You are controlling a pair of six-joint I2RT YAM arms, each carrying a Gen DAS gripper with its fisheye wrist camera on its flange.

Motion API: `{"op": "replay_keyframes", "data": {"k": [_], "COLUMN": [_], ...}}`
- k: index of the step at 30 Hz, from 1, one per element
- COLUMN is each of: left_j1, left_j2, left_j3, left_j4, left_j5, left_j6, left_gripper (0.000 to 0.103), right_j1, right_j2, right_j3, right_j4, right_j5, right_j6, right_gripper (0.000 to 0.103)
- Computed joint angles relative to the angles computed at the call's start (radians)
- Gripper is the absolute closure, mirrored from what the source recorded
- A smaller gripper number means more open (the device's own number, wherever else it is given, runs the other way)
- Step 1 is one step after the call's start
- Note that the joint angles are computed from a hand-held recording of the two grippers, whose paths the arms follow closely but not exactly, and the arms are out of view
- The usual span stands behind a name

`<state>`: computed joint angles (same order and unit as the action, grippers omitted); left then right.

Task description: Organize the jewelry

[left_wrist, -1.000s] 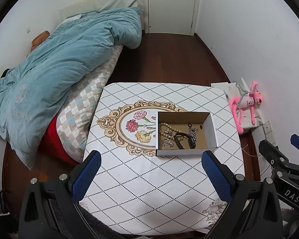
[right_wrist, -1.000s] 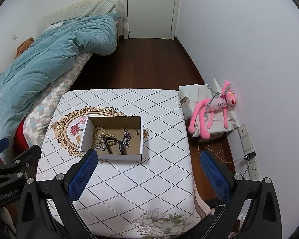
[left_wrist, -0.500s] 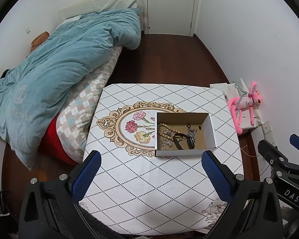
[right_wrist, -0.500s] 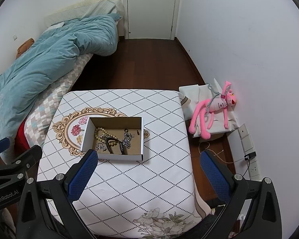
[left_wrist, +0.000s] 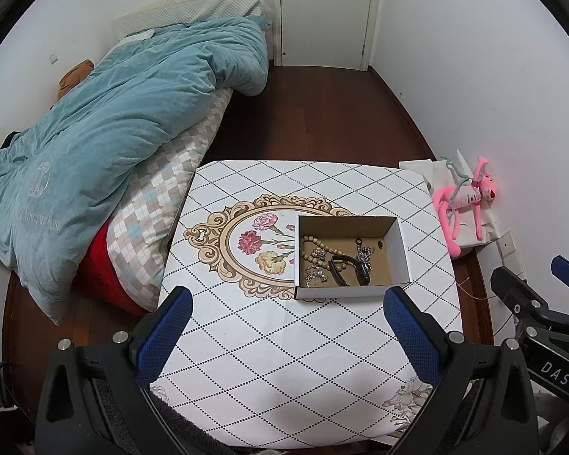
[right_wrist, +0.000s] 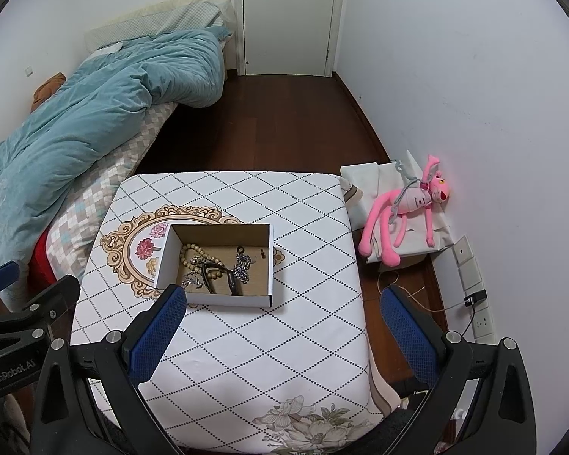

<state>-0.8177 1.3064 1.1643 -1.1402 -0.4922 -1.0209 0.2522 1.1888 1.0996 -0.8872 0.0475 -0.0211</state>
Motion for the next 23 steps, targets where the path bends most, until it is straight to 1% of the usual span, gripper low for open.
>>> {"op": "replay_keyframes", "data": {"k": [6, 23], "left_j1": [-0.003, -0.011], "left_j2": [0.013, 0.005], "left_j3": [0.020, 0.014], "left_j4": [-0.009, -0.002], "left_j5": [0.001, -0.001], "left_j6": [-0.006, -0.007], "left_gripper": [0.000, 0.000], "right_j1": [-0.004, -0.019], "right_j2": [0.002, 0.000], "right_j3": [0.006, 0.008], "right_j4": [-0.003, -0.012], "right_j5": [-0.001, -0.007], "right_j6": [-0.005, -0.021], "right_gripper": [0.000, 0.000]}}
